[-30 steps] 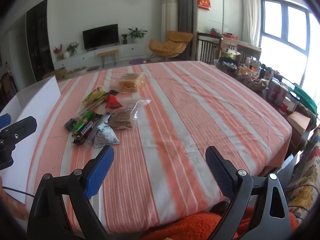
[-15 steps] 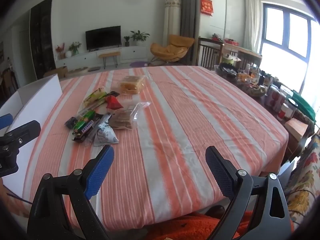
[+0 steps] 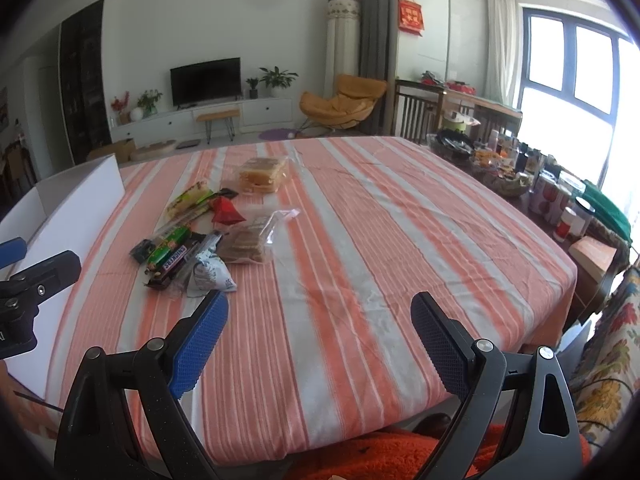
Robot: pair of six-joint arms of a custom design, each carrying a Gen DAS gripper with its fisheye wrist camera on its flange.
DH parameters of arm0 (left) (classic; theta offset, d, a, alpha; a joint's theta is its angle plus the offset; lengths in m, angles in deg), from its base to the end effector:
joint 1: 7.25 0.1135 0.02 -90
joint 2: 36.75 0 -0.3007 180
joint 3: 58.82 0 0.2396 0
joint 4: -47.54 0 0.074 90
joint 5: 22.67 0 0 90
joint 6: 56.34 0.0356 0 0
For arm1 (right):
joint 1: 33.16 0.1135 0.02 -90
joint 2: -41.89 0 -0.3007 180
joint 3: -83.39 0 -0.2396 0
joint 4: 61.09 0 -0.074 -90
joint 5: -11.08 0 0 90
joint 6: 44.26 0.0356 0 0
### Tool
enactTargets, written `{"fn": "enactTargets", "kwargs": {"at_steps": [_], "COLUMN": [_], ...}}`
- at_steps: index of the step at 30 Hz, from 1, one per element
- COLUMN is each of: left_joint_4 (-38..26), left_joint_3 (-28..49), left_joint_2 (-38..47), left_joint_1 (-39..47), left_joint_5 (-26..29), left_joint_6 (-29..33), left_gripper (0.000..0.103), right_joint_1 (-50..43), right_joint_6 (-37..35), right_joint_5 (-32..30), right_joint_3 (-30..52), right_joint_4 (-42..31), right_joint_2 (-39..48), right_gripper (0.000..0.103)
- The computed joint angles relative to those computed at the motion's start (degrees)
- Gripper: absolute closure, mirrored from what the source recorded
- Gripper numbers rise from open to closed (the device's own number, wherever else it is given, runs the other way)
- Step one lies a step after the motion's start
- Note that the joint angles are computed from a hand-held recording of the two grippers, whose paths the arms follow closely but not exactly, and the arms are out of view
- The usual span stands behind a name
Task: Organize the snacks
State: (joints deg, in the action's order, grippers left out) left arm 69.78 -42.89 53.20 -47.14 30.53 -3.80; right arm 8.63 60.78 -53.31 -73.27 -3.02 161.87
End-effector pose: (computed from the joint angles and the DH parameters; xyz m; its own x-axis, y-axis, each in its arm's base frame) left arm 0.1281 -0.0793 0.1033 -0.6179 -0.1183 -0.7773 -0.1847 0.9828 -0.0027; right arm 0.1784 0.1388 0.0698 -0.5395 -0.1683 -0.8250 -0.2164 0.9746 -0.0574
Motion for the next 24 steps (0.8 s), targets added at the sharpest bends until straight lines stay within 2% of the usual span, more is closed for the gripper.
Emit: {"fn": "enactTargets", "kwargs": {"at_steps": [7, 24], "left_joint_4": [2.96, 3.30], "left_joint_3": [-0.50, 0.15], "left_joint_2": [2.62, 4.15], "left_joint_1": [0.15, 0.33], "left_joint_5": [0.23, 0.52], "left_joint_6": [0.61, 0.78], "left_gripper": [0.000, 0.000], "right_joint_1": [-0.06, 1.19], "right_joint_6": [-0.12, -0.62], "right_joint_5": [-0.24, 0.34], "right_joint_3": [0.41, 0.93], "right_joint_4": [-0.03, 0.69], "right_joint_2": [0.67, 1.52], "right_gripper": [0.008, 0.008]}}
